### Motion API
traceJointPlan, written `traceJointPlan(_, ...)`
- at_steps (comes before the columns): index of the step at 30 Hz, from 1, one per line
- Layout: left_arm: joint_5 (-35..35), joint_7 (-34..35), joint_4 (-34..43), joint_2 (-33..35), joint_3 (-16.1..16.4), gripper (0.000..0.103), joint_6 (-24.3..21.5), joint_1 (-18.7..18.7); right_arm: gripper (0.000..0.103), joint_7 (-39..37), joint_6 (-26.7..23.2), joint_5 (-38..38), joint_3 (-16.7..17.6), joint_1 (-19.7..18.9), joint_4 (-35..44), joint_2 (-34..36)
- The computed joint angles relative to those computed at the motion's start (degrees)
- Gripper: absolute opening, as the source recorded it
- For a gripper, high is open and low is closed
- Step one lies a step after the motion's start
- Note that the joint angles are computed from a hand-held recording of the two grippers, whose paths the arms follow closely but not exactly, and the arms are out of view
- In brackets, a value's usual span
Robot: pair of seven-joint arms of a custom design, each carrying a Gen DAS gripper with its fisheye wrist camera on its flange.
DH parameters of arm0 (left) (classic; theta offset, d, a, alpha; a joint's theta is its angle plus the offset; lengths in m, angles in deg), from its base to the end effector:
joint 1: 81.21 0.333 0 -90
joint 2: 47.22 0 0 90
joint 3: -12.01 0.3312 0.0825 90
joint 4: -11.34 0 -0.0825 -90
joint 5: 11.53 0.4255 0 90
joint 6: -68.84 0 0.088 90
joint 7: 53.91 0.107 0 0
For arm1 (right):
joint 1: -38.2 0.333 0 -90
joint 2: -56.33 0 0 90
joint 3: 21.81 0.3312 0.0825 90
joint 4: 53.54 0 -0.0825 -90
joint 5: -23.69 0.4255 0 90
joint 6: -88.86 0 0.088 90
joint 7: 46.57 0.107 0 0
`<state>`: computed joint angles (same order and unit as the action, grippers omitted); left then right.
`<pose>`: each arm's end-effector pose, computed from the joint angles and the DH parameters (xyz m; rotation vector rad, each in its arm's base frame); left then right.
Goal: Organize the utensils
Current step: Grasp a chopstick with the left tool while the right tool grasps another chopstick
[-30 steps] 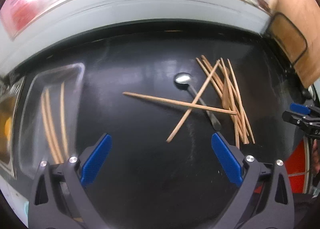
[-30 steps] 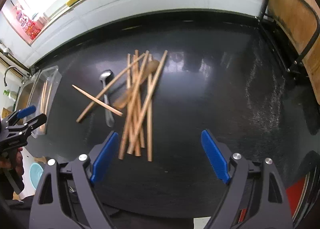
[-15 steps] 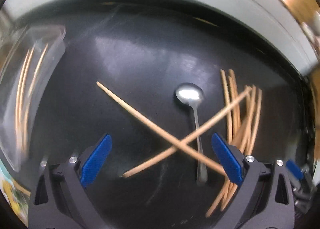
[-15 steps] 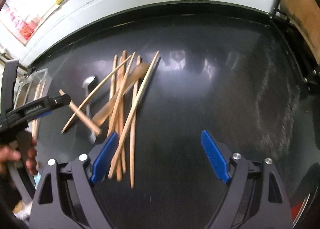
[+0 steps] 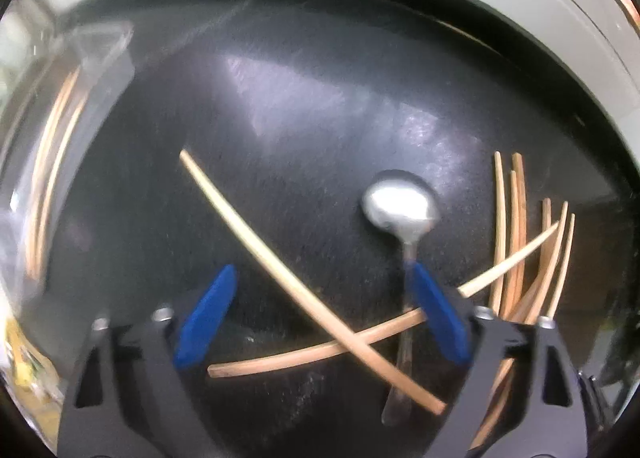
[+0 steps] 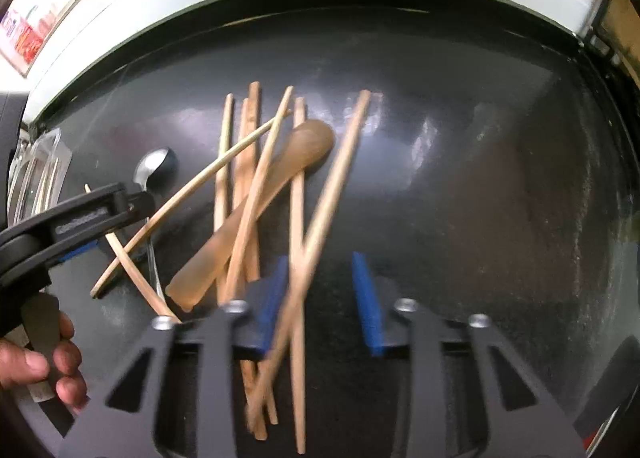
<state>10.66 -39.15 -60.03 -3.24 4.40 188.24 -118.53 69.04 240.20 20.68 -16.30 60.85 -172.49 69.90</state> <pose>0.6030 -0.5355 0.3112 -2.4184 1.6178 -0.2058 0.5689 0.3040 0.3366 -2.0773 1.9175 -0.1608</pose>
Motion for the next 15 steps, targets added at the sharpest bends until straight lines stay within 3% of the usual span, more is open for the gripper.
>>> traceJointPlan(3, 2.2, 2.2, 2.5, 1.4, 0.6, 0.041, -1.0, -1.2, 0.008, -0.2, 0.3, 1.5, 0.4, -0.3, -0.5, -0.3)
traceJointPlan(5, 2.1, 3.3, 1.5, 0.8, 0.3, 0.012, 0.5, -0.7, 0.008, -0.4, 1.0, 3.0, 0.6, -0.7, -1.4, -1.0)
traceJointPlan(9, 0.3, 6.7, 0.7, 0.7, -0.8, 0.006, 4.0, 0.6, 0.008, -0.7, 3.4, 5.5, 0.8, -1.2, -3.5, -2.7)
traceJointPlan(15, -0.7, 9.8, -12.8, -7.6, -1.7, 0.006, 15.7, 3.3, 0.008, -2.4, 6.3, 9.8, 1.2, -2.1, -6.6, -6.4)
